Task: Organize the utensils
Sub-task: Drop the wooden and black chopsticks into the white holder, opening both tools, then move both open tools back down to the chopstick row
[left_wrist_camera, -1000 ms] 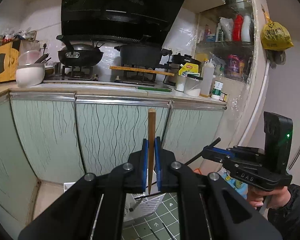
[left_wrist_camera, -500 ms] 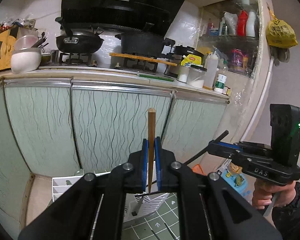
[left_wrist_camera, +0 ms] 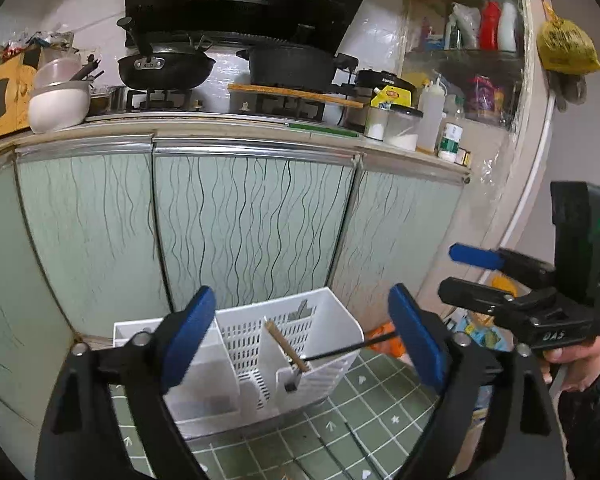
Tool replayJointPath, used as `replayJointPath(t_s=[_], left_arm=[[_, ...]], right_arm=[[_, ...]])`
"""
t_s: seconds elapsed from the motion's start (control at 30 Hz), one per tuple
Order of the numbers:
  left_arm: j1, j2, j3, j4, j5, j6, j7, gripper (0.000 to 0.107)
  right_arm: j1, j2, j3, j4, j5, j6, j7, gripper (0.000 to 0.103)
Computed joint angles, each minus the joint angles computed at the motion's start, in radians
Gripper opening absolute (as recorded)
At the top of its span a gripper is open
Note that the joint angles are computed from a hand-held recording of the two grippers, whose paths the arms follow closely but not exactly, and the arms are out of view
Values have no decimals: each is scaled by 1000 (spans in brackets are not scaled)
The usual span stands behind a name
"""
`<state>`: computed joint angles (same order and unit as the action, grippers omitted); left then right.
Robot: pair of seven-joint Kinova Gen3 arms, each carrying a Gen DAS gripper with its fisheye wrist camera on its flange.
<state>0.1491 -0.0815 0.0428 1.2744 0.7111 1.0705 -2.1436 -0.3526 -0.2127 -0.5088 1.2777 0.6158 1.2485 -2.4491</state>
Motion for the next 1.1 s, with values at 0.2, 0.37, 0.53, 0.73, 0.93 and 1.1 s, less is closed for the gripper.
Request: replayJointPath(t_s=[0.2,0.37,0.53,0.73,0.93,1.1], left_arm=[[9,-60,-14,47,-36,4,-11,92],[25,-122,-7,97,-111,-39,13,94],[56,-192,-25,152,-172,-57,41,96],[92,-281,-36,215,-228,-82,49,96],[120,-351,-40,252,-279,-88,89,96],[129,-401,-45,286,-304,-73,148,96]], right_arm=[[-8,-2,-71,-9,55,75,-26,94],[-25,-2,-133,-18,94,151,-73,94],[-42,-4,-201,-18,129,225,-132,94],[-59,-9,-284,-21,162,297,-194,94],[-56,4,-392,-36,189,381,-246,94],[-53,17,-471,-29,217,437,-312,94]])
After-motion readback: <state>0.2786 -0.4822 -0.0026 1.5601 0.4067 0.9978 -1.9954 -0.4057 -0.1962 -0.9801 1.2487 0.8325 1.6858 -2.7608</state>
